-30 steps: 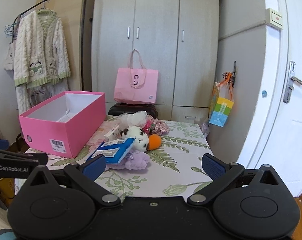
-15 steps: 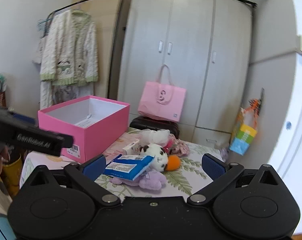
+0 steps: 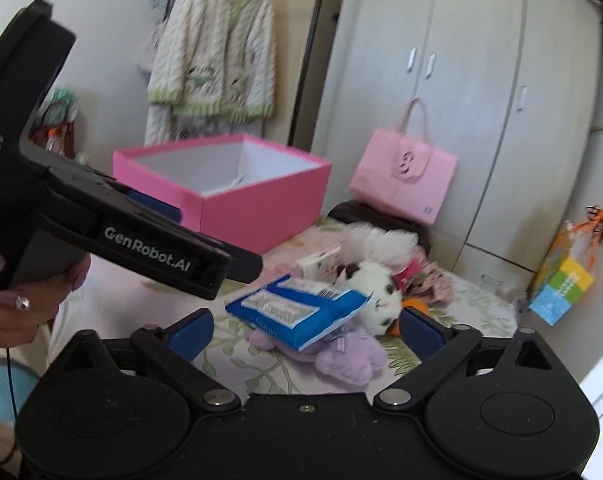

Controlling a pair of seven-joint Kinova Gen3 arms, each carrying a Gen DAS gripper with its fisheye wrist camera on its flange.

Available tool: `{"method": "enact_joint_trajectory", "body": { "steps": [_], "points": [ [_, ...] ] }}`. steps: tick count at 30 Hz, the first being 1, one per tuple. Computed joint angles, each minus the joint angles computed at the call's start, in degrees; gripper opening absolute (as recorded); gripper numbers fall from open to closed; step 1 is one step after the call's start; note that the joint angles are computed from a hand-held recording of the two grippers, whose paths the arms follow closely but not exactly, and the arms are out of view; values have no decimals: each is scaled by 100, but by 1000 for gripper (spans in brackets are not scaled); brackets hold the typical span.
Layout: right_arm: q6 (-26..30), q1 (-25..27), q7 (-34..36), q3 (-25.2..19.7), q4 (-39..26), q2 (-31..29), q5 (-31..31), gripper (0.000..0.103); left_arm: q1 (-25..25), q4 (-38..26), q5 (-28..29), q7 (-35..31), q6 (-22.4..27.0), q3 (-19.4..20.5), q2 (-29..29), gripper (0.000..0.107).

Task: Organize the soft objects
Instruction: 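Move the left tool to the blue wet-wipes pack and close on it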

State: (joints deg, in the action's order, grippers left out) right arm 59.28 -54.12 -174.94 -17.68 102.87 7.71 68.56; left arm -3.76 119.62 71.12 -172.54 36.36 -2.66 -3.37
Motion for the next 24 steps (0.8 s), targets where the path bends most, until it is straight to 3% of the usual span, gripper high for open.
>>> {"method": "enact_joint_trajectory", "body": {
  "steps": [3,6,10,14,18,24],
  "points": [
    [-211,117,302,90,-75,161,-81,96,-7,-202,-308,335,82,74,376,81],
    [-480,194,494,204,-80,258,-96,96,-43,-326,-390,484,37,207,660,79],
    [-701,228,675,318,-59,367,-9,96,-146,-323,-130,302,36,336,864,79],
    [-853,267,823,413,-98,440,-49,94,-269,-469,-72,514,293,396,1093,79],
    [-1032,348,816,517,-110,467,-131,85,-402,-648,-68,781,619,449,1321,80],
    [-1511,589,984,606,9,388,-208,85,-546,-687,-1,934,817,514,1484,84]
  ]
}}
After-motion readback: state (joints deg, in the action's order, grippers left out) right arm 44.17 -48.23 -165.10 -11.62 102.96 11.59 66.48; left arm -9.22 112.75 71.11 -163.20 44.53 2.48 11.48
